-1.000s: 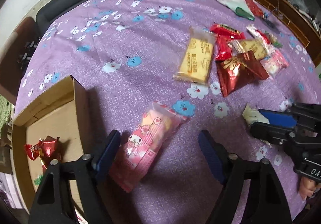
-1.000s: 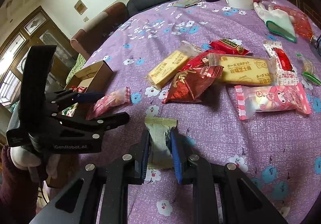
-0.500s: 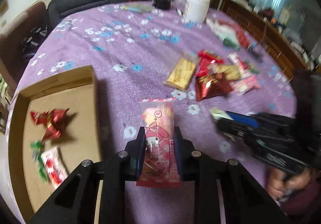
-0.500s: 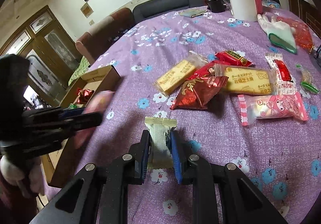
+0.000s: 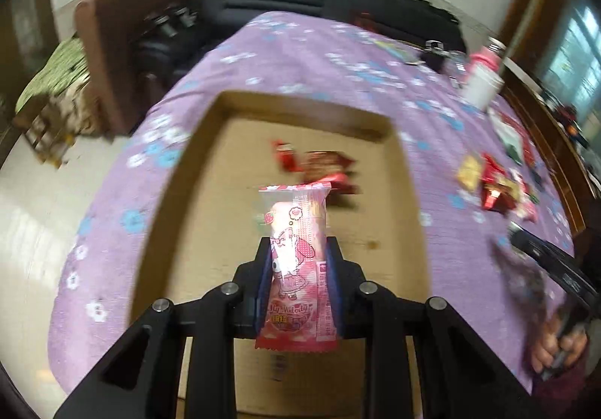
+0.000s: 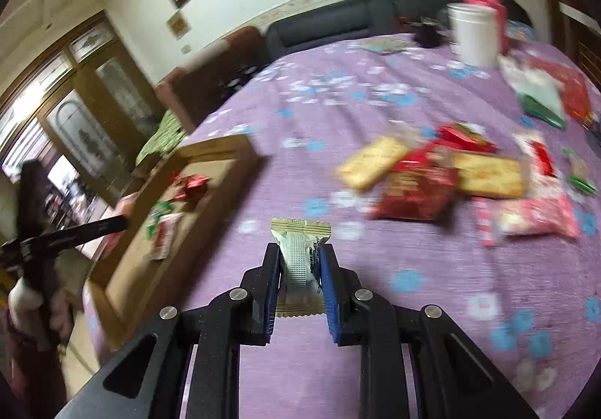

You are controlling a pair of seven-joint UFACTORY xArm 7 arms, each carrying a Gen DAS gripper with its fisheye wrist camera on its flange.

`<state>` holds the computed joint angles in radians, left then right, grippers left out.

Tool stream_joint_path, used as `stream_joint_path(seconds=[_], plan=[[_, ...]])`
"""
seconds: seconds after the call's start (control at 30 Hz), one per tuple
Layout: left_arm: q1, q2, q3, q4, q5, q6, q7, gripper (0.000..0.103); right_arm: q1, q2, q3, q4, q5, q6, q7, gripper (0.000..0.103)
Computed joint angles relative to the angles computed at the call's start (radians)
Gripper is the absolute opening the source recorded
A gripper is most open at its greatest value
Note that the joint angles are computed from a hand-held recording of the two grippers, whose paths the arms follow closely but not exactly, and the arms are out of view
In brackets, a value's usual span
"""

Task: Organize snacks
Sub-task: 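Place the pink bag and white packet into the tray, opening both grippers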

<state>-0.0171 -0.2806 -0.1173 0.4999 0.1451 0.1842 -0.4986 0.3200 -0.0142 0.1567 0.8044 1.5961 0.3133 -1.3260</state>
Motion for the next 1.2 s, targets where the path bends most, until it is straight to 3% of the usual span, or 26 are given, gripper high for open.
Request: stream_joint_path(seconds=[0.1, 0.2, 0.33, 0.47, 0.57, 0.63, 0.67, 0.73, 0.9, 1.07, 1.13, 1.2], plan=[[0.015, 0.037, 0.025, 0.014, -0.007, -0.014, 0.012, 0.026, 0.043, 0.026, 0.039, 0.044, -0.094, -0.010, 0.068, 0.023], [0.087, 0.105, -0.014, 0.064, 0.084, -0.021, -0.065, 0.026, 0.090, 0.087, 0.075, 0.117, -0.220, -0.037, 0.165, 0.023], [0.095, 0.170, 0.010, 0.112, 0.149, -0.017, -0.118, 0.026, 0.134, 0.195, 0.111, 0.224, -0.444, -0.083, 0.339, 0.023], [0.052, 0.195, 0.065, 0.114, 0.074, -0.050, -0.069, 0.031, 0.179, 0.296, 0.108, 0.308, -0.680, -0.123, 0.534, 0.024], [0.042, 0.177, 0.077, 0.092, 0.044, -0.079, -0.046, 0.048, 0.231, 0.359, 0.067, 0.351, -0.845, -0.157, 0.668, 0.024], [0.092, 0.144, 0.037, 0.069, 0.130, -0.094, -0.129, 0.063, 0.268, 0.393, 0.034, 0.367, -0.935, -0.186, 0.745, 0.024], [0.144, 0.118, -0.006, 0.056, 0.209, -0.098, -0.204, 0.065, 0.264, 0.399, 0.035, 0.372, -0.956, -0.181, 0.763, 0.024], [0.206, 0.070, -0.063, 0.036, 0.296, -0.096, -0.289, 0.069, 0.234, 0.416, 0.063, 0.388, -0.973, -0.167, 0.777, 0.028], [0.384, -0.110, -0.268, -0.022, 0.477, -0.059, -0.514, 0.077, 0.089, 0.366, 0.220, 0.315, -0.930, -0.239, 0.723, 0.038], [0.387, -0.257, -0.367, -0.044, 0.518, 0.049, -0.620, 0.082, -0.129, 0.285, 0.435, 0.213, -0.823, -0.301, 0.630, 0.047], [0.364, -0.308, -0.395, -0.047, 0.530, 0.104, -0.656, 0.082, -0.217, 0.250, 0.518, 0.178, -0.734, -0.311, 0.559, 0.048], [0.325, -0.364, -0.427, -0.046, 0.539, 0.170, -0.691, 0.083, -0.312, 0.208, 0.607, 0.147, -0.566, -0.316, 0.418, 0.049]])
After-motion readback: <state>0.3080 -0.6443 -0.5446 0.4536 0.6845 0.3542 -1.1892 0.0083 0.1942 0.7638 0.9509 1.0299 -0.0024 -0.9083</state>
